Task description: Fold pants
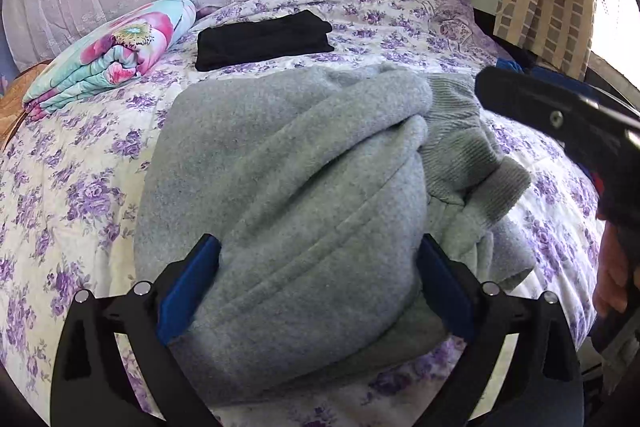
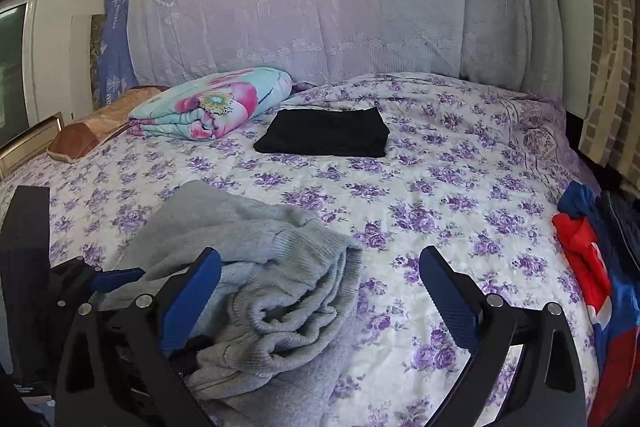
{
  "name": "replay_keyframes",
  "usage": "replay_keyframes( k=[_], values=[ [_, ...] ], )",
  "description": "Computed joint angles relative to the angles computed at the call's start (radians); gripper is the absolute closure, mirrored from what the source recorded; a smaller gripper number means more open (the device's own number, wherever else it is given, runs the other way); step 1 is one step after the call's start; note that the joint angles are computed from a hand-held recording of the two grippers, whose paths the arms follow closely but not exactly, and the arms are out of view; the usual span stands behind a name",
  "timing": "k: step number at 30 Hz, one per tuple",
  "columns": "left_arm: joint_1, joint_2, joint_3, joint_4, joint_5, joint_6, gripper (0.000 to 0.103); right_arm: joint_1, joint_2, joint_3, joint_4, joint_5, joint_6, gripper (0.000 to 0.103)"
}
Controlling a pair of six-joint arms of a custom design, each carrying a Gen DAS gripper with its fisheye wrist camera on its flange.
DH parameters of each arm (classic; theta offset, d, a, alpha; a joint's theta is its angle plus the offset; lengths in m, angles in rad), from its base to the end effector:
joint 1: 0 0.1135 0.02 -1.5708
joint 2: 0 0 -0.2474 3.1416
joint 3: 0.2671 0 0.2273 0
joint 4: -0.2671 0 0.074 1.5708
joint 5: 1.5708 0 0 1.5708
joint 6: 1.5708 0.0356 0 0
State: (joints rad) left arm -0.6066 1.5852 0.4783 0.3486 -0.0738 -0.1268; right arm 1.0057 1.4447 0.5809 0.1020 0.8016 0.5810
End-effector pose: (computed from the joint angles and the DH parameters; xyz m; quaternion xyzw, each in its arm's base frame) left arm 0.2108 -0.1431 0.1163 0.2040 0.8952 -0.1100 0.3808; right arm 0.1546 0.1961 0.1630 -0.0283 0.8598 0.0067 0.5098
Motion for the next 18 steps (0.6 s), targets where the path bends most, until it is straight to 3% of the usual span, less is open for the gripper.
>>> replay_keyframes(
  k=[6,13,18],
  values=[
    [0.005,-0.049,-0.011,-0.040,0.003,-0.001,0.008,0.020,0.030,0.010,-0.037,0.003,0.040,0.004],
    [0.132,-0.242,-0.047,-0.103,0.058,0.007,0.007,0.018,0.022,0.004,-0.055,0.011,0.056,0.004],
    [0.258,-0.161,0.063,-0.151,0.096,0.024,0.007,0.006,0.054,0.015,-0.060,-0.010,0.051,0.004]
  ],
)
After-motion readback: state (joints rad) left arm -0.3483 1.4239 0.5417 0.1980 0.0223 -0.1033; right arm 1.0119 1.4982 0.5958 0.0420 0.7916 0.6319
